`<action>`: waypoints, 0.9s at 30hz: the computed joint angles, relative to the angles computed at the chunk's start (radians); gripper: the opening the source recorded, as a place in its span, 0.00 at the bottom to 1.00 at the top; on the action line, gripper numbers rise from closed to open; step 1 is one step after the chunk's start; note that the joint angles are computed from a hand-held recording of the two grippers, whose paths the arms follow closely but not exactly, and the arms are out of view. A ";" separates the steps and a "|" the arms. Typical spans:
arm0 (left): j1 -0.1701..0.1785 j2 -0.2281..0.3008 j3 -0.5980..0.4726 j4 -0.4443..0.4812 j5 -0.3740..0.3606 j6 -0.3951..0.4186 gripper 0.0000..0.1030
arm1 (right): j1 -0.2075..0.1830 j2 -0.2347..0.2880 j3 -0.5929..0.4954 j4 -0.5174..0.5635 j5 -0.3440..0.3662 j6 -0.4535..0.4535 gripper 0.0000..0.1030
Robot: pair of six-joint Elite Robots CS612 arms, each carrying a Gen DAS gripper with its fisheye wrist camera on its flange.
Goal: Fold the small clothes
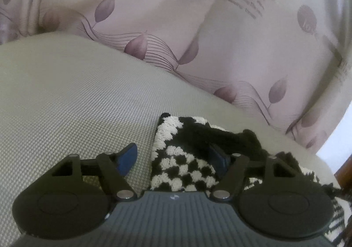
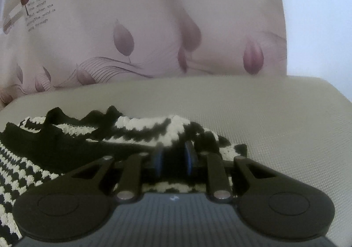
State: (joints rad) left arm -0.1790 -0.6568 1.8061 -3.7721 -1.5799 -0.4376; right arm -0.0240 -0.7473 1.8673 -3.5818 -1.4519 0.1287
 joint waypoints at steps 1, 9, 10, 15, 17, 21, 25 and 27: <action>0.001 0.001 0.000 -0.004 -0.002 -0.006 0.68 | -0.003 -0.003 0.002 -0.001 0.006 0.026 0.19; -0.001 0.000 0.000 0.004 0.003 0.005 0.71 | 0.049 -0.051 0.071 -0.110 -0.040 -0.063 0.20; -0.002 -0.001 0.001 0.005 0.007 0.006 0.71 | 0.058 -0.052 0.074 -0.088 -0.062 -0.080 0.20; -0.008 -0.005 0.002 0.015 0.026 0.017 0.72 | 0.070 -0.023 0.089 -0.121 -0.078 -0.089 0.19; -0.009 -0.006 0.002 0.019 0.030 0.022 0.72 | 0.072 -0.023 0.085 -0.111 -0.084 -0.091 0.19; -0.011 -0.005 0.002 0.018 0.043 0.025 0.75 | 0.071 -0.022 0.086 -0.115 -0.081 -0.089 0.20; -0.017 -0.007 0.003 0.019 0.063 0.036 0.79 | 0.066 -0.025 0.093 -0.122 -0.062 -0.078 0.21; -0.018 -0.006 0.004 0.018 0.070 0.037 0.80 | 0.058 -0.024 0.095 -0.126 -0.039 -0.062 0.21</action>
State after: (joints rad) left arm -0.1974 -0.6633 1.8102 -3.7543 -1.5103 -0.4007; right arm 0.0342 -0.7715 1.9626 -3.7078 -1.4910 0.0667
